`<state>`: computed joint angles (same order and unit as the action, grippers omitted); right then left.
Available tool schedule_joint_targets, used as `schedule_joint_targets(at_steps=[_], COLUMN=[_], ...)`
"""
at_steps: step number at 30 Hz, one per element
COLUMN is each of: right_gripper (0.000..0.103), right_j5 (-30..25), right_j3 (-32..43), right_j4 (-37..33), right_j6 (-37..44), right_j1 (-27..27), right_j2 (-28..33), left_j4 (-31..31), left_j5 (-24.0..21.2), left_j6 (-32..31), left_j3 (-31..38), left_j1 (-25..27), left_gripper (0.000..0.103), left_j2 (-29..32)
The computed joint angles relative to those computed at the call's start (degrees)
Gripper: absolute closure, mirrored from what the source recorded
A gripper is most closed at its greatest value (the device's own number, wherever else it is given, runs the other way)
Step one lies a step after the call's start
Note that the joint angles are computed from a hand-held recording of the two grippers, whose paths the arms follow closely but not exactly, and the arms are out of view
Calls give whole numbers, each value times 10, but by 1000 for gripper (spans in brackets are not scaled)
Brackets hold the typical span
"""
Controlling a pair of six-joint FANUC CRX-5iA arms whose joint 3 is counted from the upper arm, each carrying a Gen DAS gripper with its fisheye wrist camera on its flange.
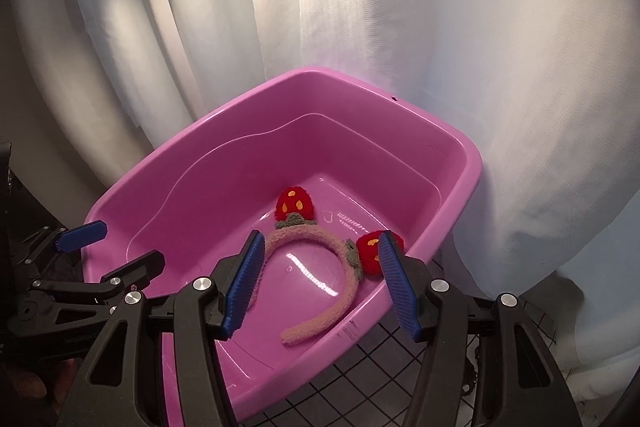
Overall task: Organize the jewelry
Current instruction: 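Open both tools to drop the bangle and headband into the tub, then move both tools back toward the remaining items on the table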
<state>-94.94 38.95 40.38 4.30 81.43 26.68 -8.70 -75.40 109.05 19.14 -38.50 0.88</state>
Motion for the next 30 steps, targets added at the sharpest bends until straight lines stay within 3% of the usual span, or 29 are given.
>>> schedule_joint_targets(at_steps=[9,18,24,30], right_gripper=[44,43,42,41], right_j5=[-23,-89,-173,-255], right_j3=[-79,-162,-173,-166], right_j4=[55,74,55,-25], right_j6=[-95,-242,-331,-467], right_j1=[73,156,222,292], right_j2=[-43,-89,-89,-80], left_j4=[-21,-43,-31,6], left_j5=[12,34,60,95], left_j6=[19,30,14,-12], left_j3=[-32,-61,-83,-119], left_j1=[-34,-96,-133,-163], left_gripper=[13,13,13,12], left_j2=[-39,-74,-92,-109])
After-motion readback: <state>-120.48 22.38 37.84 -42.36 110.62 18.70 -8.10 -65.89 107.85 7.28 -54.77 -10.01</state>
